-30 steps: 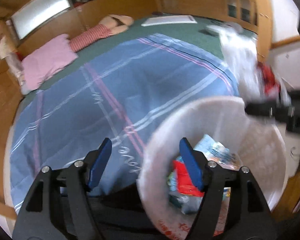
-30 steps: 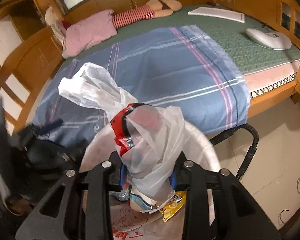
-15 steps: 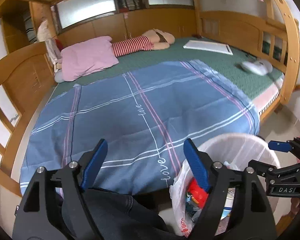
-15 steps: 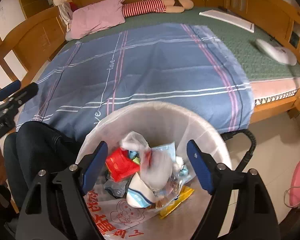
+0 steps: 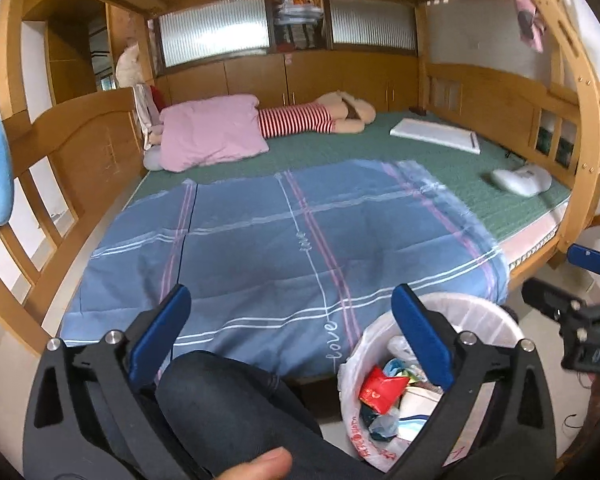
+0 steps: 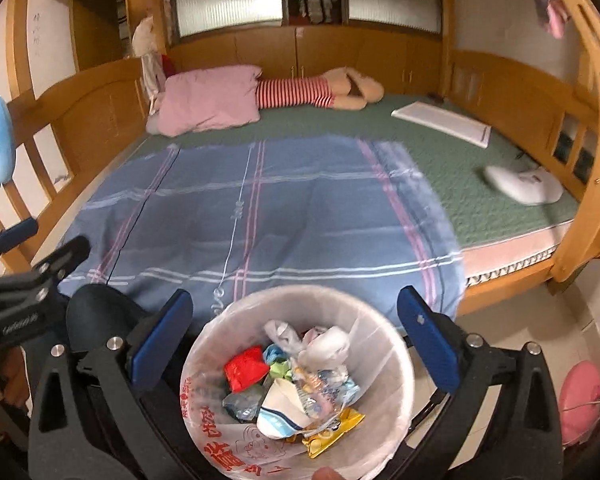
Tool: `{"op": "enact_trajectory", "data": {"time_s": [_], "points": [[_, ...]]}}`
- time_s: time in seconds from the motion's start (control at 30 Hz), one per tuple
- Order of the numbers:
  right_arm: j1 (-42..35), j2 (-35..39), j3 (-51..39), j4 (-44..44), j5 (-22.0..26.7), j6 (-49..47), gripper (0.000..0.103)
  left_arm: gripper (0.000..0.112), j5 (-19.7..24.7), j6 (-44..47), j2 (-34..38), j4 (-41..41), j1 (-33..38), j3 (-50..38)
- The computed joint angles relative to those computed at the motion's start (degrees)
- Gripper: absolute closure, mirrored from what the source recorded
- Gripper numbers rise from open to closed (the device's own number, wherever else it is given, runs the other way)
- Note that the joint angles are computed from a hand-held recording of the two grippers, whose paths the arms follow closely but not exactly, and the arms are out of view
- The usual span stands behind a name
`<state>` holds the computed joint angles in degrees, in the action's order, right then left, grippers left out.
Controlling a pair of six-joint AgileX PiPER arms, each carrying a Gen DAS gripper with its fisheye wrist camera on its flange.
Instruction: Collect trash
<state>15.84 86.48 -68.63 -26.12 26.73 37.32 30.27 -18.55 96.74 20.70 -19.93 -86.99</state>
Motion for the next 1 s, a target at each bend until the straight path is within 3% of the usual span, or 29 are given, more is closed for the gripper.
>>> {"op": "enact_trajectory", "data": {"time_s": [0.17,0.43,1.0], "points": [[0.93,-3.18,2.21,-9.67,-1.3,10.24,0.003,0.012,-1.82,-4.41,-3.41,5.48,-1.09,3.09],[6.77,-2.21,1.6,-26.88,5.49,23.4,0.003,0.012,-1.81,-5.73,-4.02,6.79,-1.63,3.64],[5.8,-2.77,2.77,-24.33,4.16,22.29,0.003,0.012,-0.82,-5.45,-3.89,6.07,-1.66,3.2]]}}
